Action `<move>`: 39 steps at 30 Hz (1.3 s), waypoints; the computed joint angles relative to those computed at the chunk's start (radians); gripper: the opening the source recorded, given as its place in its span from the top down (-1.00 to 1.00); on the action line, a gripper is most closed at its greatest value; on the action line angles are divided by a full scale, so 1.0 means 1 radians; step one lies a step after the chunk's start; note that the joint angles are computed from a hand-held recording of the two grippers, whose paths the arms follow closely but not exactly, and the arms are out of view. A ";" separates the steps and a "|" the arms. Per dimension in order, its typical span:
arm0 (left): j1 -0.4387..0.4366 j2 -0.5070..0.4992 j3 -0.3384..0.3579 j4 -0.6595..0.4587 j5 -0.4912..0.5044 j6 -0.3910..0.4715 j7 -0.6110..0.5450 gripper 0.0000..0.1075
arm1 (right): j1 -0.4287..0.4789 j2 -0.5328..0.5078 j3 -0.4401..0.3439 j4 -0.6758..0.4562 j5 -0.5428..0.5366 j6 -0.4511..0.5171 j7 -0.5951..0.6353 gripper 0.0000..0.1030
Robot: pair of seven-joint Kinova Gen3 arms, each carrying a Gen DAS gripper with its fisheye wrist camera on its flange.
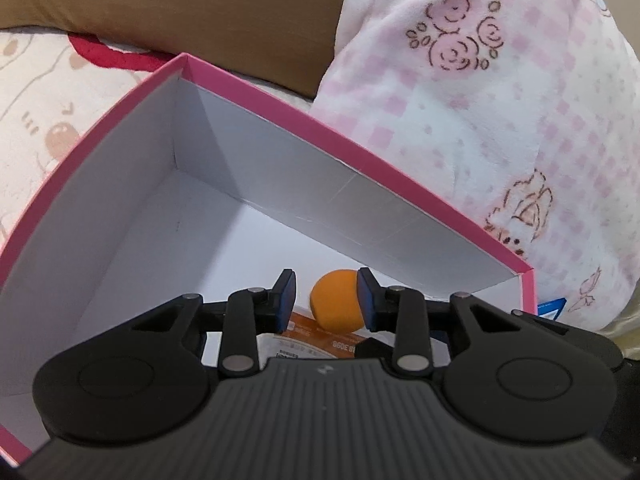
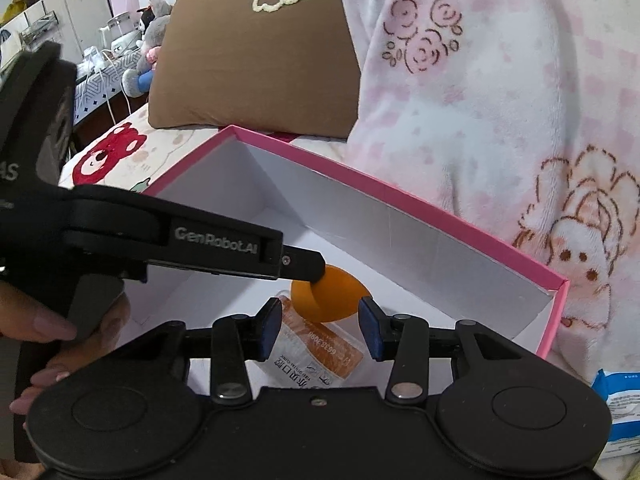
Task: Organize objects
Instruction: 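Lower the ball into the pink box and open the left gripper, then raise the left tool out of the pink box and withdraw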
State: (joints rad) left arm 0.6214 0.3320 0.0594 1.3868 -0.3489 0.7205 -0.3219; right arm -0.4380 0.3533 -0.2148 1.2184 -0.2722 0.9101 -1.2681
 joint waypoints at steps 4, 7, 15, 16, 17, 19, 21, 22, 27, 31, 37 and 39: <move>0.021 -0.001 -0.019 0.002 -0.022 0.012 0.056 0.32 | -0.036 -0.010 0.020 0.007 0.052 -0.002 -0.050 0.07; 0.059 0.014 -0.040 -0.019 -0.095 0.056 0.111 0.32 | -0.060 -0.018 0.030 0.018 0.101 -0.012 -0.082 0.07; 0.023 0.003 -0.009 0.012 -0.069 -0.004 0.086 0.29 | -0.059 -0.023 0.021 0.027 0.123 -0.017 -0.095 0.07; 0.022 0.006 -0.007 0.004 -0.066 0.006 0.078 0.28 | -0.056 -0.022 0.019 0.026 0.119 -0.014 -0.094 0.07; 0.020 0.008 -0.004 -0.003 -0.060 0.016 0.069 0.25 | -0.055 -0.022 0.019 0.025 0.116 -0.013 -0.095 0.07; 0.014 0.023 0.006 -0.034 -0.041 0.058 0.041 0.25 | -0.056 -0.025 0.022 0.028 0.120 -0.014 -0.106 0.07; 0.021 0.035 0.006 -0.063 -0.033 0.105 0.026 0.25 | -0.049 -0.033 0.019 0.034 0.114 -0.014 -0.102 0.07; 0.019 0.036 0.008 -0.068 -0.023 0.116 0.021 0.24 | -0.047 -0.039 0.019 0.038 0.110 -0.015 -0.103 0.07; 0.024 0.018 0.018 -0.091 0.005 0.181 -0.011 0.03 | -0.042 -0.077 0.020 0.061 0.104 -0.017 -0.124 0.07; 0.032 -0.026 0.031 -0.088 -0.007 0.229 -0.028 -0.20 | -0.036 -0.119 0.015 0.080 0.091 -0.008 -0.129 0.06; 0.023 -0.097 0.067 -0.117 -0.005 0.331 -0.037 -0.53 | -0.049 -0.183 0.011 0.099 0.100 0.012 -0.163 -0.05; 0.034 -0.105 0.081 -0.152 -0.024 0.386 -0.044 -0.58 | -0.052 -0.203 0.008 0.098 0.101 0.029 -0.164 -0.06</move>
State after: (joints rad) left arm 0.6556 0.2269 0.1401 1.2345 -0.3733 1.1070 -0.3663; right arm -0.4903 0.1507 -0.2063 1.3166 -0.1708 0.9387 -1.4323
